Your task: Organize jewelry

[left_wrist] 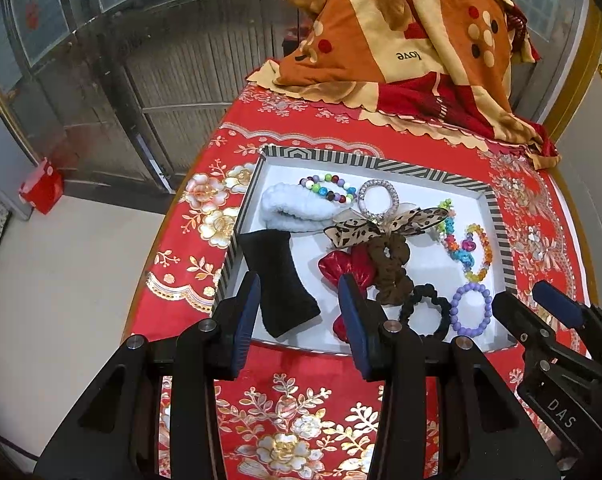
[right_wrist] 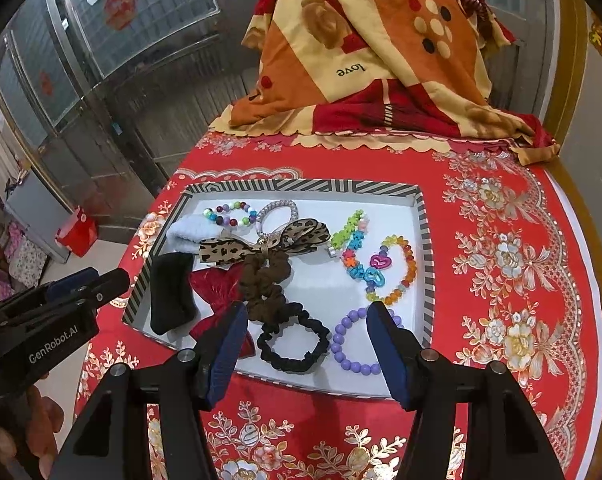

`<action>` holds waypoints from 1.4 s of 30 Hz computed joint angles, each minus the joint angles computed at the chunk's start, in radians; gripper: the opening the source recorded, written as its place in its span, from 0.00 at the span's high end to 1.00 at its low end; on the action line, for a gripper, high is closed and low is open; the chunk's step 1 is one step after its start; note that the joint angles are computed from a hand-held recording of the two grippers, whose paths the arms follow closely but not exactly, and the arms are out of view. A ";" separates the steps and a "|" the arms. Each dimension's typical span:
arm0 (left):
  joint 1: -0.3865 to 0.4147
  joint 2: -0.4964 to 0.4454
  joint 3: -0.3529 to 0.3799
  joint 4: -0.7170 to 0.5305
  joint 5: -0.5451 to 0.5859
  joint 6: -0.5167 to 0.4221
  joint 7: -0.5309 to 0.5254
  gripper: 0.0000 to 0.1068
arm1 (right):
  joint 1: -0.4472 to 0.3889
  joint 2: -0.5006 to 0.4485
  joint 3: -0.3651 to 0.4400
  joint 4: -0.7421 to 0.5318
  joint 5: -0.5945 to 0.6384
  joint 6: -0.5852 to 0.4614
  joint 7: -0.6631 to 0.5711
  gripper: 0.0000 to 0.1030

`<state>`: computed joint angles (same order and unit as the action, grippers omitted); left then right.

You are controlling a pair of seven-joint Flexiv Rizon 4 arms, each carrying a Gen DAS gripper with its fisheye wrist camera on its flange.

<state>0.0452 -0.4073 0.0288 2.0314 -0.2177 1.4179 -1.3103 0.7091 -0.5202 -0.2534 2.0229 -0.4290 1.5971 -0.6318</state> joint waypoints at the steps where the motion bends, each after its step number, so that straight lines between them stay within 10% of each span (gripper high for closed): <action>1: -0.001 0.000 0.002 -0.001 0.002 0.000 -0.001 0.63 | 0.000 0.000 0.001 0.000 0.000 -0.001 -0.001 0.42; 42: -0.022 -0.010 0.024 -0.006 0.045 -0.005 -0.034 0.63 | -0.046 -0.001 0.049 -0.005 -0.010 -0.025 -0.013 0.41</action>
<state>0.0235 -0.4171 0.0528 2.0258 -0.1731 1.4126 -1.3438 0.6630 -0.5215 -0.2046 2.0179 -0.4390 1.5720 -0.6450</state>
